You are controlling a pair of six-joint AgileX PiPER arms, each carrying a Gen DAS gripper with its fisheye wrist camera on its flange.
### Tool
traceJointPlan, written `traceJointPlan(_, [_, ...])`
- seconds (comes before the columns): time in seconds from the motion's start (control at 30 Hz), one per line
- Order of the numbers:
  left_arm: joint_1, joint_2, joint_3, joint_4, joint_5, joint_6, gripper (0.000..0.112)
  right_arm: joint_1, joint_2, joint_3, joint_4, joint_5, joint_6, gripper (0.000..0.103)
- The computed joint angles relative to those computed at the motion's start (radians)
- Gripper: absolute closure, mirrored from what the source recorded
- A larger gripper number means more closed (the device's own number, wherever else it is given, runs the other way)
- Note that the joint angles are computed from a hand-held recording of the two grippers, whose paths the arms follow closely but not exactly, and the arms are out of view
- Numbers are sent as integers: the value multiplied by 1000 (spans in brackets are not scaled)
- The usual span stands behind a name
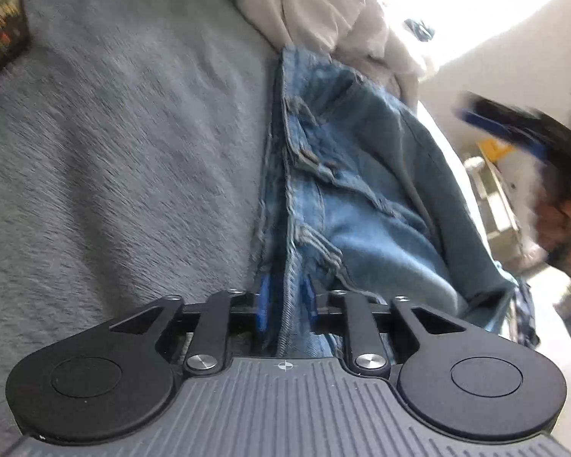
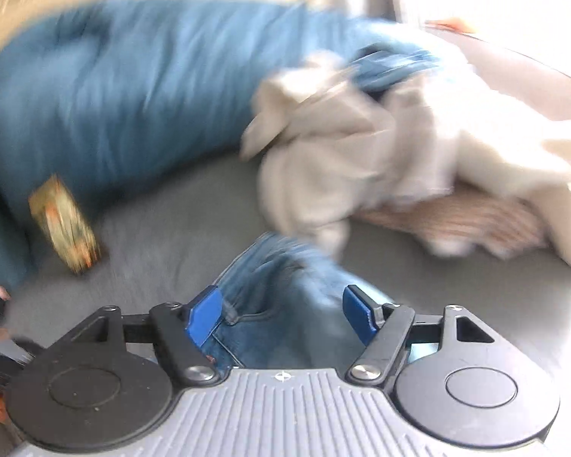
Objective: Fold clothes
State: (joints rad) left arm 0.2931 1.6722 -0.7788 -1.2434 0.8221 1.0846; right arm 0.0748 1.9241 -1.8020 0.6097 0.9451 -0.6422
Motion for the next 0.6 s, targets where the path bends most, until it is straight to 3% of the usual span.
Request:
traceJointPlan(0.1, [18,-78,30,8,-34,-19,88,-193,-174,147,99,30,21,26])
traceJointPlan(0.27, [-78,-142,33,-78,-134,19,88,-556,-387,357,198,101,41,26])
traceJointPlan(0.33, [-187,-123,-5,-97,-211,11,88,-699,-419,409,243,143,65,26])
traceJointPlan(0.47, [-419,-35,-82,-72,-468,-32,88,-922,-423,518,342,185,104,26])
traceJointPlan(0.53, [-506,29,-123,22,-584,-149,88,-998,-402,547,351,191,159,26])
traceJointPlan(0.6, [-531,75,-149,156,-614,-334,88,-1041,-375,555,335,180,220,27])
